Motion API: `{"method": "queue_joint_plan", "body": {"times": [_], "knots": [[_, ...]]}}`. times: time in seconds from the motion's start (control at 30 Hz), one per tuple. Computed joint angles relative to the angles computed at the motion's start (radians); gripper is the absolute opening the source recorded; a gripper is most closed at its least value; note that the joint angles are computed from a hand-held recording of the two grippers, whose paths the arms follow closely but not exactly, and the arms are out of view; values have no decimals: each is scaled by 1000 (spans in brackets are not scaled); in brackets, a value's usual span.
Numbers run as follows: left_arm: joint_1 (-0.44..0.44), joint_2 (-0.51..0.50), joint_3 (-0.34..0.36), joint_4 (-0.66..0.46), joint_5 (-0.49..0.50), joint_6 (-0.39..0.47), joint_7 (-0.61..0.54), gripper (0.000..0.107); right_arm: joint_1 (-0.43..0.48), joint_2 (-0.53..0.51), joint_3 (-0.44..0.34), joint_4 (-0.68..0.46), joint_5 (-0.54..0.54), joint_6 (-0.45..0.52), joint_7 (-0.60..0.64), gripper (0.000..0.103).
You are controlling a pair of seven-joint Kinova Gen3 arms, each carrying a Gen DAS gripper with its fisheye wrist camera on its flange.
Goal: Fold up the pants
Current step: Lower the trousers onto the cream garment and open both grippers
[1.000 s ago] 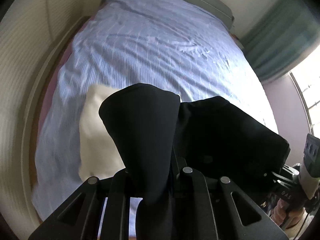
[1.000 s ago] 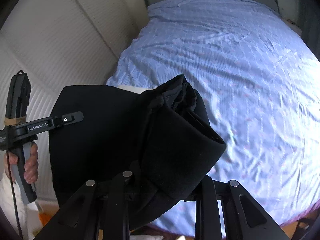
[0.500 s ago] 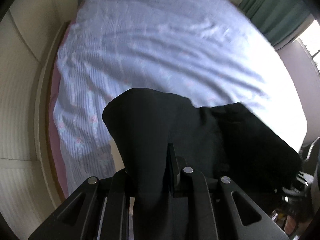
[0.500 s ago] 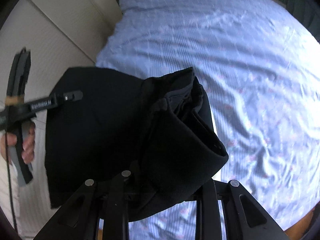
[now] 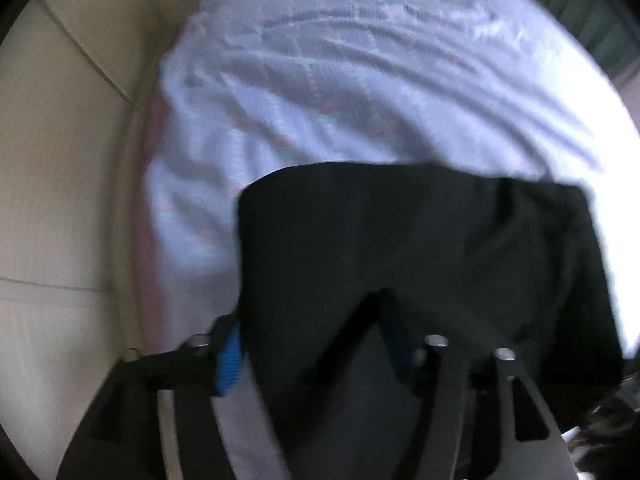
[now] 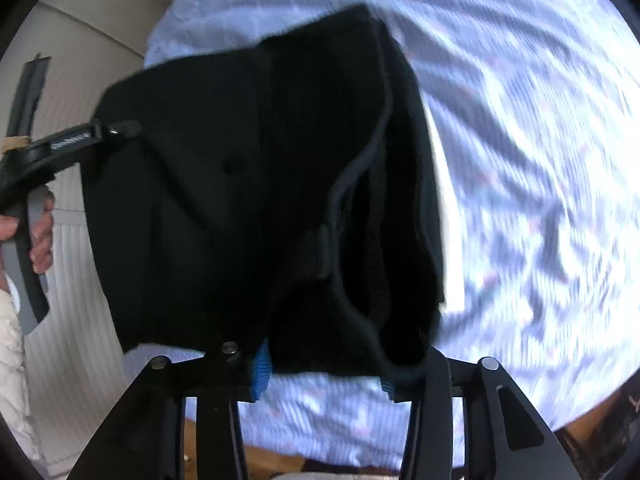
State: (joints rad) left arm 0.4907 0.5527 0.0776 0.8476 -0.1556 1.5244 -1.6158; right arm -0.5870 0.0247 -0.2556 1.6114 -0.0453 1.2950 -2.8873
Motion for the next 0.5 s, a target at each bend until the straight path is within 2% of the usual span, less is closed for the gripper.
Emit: {"method": "queue_joint_plan", "body": {"times": [0.07,0.1,0.23,0.27,0.3,0.37,0.43,0.5], "knots": [[85,-46,-61,69,-81,-26,-30,65,-4,-30,-8,29,-11,1,-15,49],[108,-60,-70,87,-106,-22,-25,65,-5,-39,-13,34,-10,5,-19,49],[107,-160,5,163,-122,22,56,67,-24,-84,-50,32,34,68,-41,50],[121,-189,13,184,-126,23,85,68,-34,-103,-67,28,57,95,-46,53],[140,-216,22,202,-138,27,121,72,-37,-117,-75,18,71,123,-42,61],[191,-257,48,222,-180,45,187,72,-46,-151,-107,-6,118,200,-47,70],[247,-284,89,218,-234,75,259,74,-56,-173,-116,-20,149,259,-37,71],[325,-304,92,191,-240,114,339,76,-30,-229,-151,-47,162,340,-12,73]]}}
